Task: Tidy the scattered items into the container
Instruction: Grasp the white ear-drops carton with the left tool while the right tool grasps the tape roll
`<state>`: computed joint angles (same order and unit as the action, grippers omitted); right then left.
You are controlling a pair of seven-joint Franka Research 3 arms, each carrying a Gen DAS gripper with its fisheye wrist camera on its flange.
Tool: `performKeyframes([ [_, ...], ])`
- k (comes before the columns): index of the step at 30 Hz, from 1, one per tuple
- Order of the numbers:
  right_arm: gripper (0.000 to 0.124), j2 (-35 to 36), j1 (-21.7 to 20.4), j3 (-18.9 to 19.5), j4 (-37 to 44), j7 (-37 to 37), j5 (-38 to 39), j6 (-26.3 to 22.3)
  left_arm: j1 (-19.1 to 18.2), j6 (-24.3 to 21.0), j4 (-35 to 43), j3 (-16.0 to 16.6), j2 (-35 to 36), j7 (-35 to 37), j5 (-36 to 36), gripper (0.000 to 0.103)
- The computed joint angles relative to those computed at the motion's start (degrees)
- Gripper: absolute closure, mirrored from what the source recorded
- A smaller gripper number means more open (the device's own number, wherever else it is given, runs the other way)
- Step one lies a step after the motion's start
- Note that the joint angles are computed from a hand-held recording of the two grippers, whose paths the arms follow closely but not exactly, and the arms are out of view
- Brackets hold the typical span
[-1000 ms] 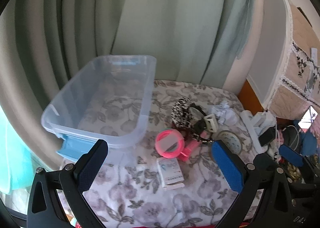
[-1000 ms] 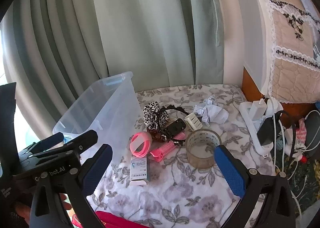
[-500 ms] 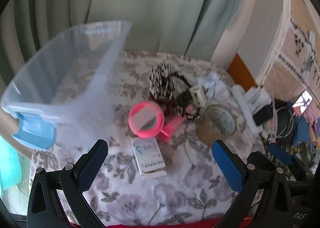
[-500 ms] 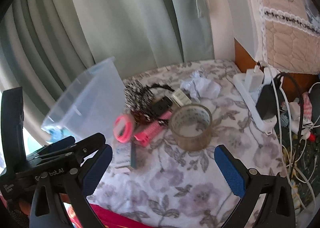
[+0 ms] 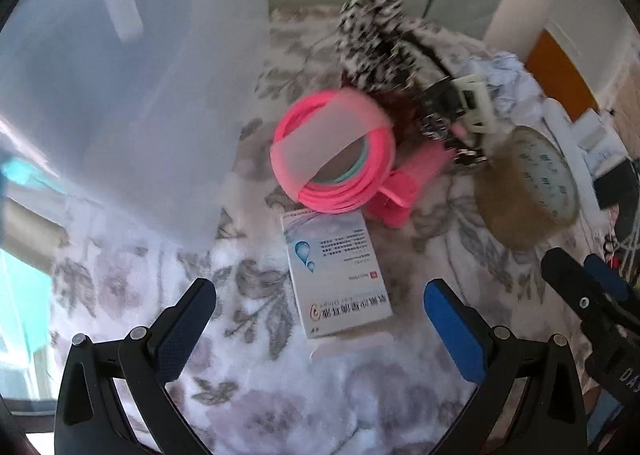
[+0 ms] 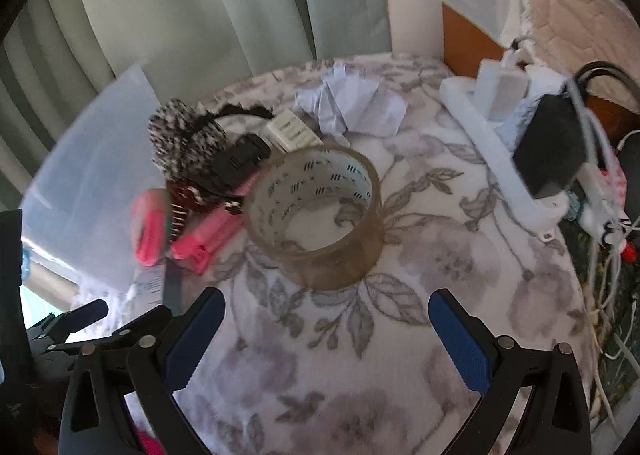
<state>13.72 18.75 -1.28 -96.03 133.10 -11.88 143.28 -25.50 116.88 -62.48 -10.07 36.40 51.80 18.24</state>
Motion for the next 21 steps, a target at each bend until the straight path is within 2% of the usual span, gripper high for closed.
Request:
performKeyframes([
  [3, 0.021, 2.8, -0.2, -0.2, 2.7, -1.1, 0.4, -0.9, -0.2, -3.1, 4.2, 0.0, 3.0, 0.4, -1.0, 0.000],
  [6, 0.021, 5.2, -0.2, -0.7, 5.2, -1.7, 0.9, -1.2, -1.5, -8.9, 11.6, 0.6, 7.5, 1.7, -1.1, 0.000],
  [15, 0.021, 10.1, 0.6, -2.2, 10.9, -3.9, 0.9, -1.6, -1.5, -14.0, 19.7, 1.0, 12.3, 3.6, -4.5, 0.000],
  [21, 0.027, 10.6, 1.3, -3.0, 11.2, -3.3, 0.8, -1.1, -2.0, -14.2, 19.3, 1.8, 11.9, 2.7, -4.3, 0.001],
])
